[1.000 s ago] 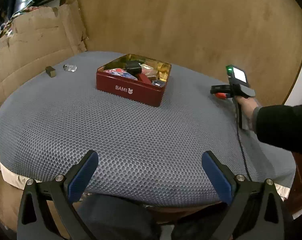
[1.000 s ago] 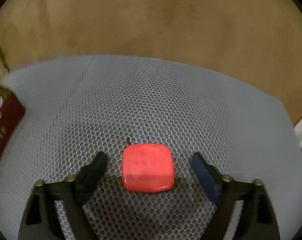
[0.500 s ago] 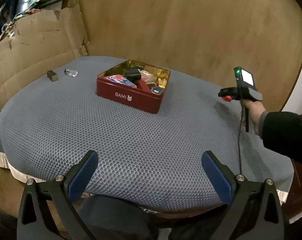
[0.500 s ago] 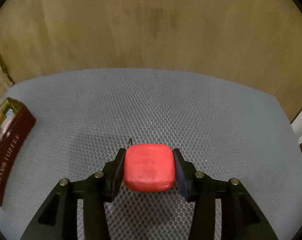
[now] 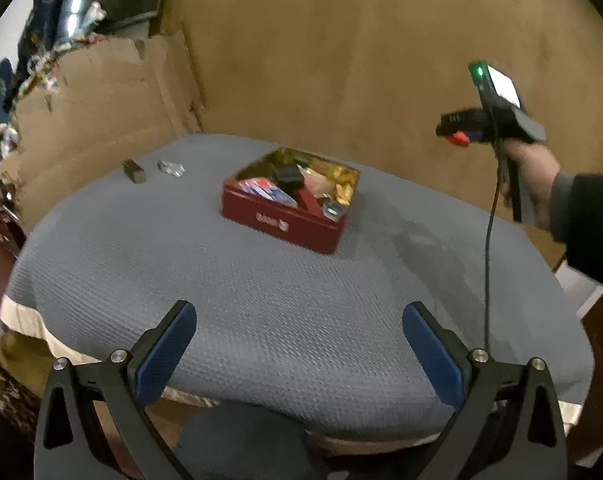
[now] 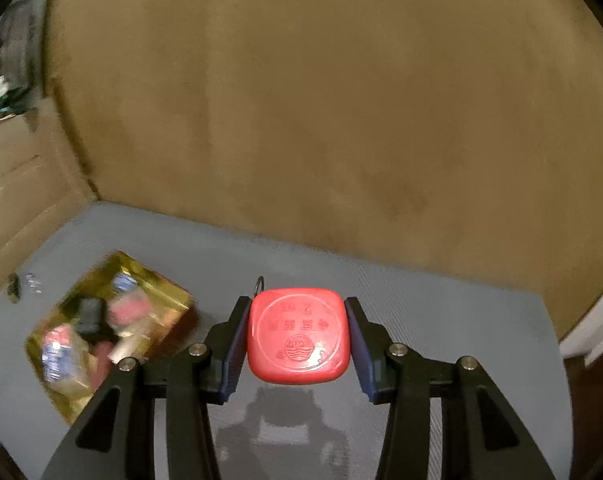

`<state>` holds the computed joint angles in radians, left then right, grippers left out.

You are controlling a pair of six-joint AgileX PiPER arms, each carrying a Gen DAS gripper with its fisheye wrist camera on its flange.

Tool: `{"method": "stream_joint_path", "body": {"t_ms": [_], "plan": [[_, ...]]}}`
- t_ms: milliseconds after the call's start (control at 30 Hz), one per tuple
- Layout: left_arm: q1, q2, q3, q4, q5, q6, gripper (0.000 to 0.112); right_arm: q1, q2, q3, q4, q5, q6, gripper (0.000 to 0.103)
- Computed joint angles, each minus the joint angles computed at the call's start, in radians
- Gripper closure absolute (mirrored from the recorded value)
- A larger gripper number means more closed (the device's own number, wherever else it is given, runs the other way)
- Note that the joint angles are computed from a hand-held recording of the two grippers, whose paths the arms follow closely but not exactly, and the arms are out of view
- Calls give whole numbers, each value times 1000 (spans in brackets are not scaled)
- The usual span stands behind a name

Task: Organize rigid objects
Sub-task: 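Lift the red case with the right tool and carry it over the tin, then lower the red case into the tin and open the right tool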

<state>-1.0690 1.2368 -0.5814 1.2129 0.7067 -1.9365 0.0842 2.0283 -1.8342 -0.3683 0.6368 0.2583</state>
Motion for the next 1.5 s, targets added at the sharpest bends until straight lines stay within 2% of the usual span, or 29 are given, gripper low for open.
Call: {"method": "stream_joint_path", "body": {"t_ms": [100,233,400,700,833,1000,1200,1500], "plan": [[21,4,0,1,12,14,10,83,88,-188,-22,101,4,57],[76,1,2,-30,4,50,10,175,127,-256,-57,159,28,57],[124,2,4,-52,-7,79,10,273,254,-438,-62,267,25,57],[206,-10,12,-105,-75,132,10,338,384,-472,-63,264,69,57],[249,-17,16,-132,-117,155,10,341,406,-426,-67,235,85,57],[326,-16,21,-223,-196,239,10,348,456,-427,-95,221,137,57],[323,-7,17,-233,-191,245,10,347,462,-384,-123,185,186,57],[303,13,12,-233,-184,246,10,332,505,-442,-104,199,166,57]]}}
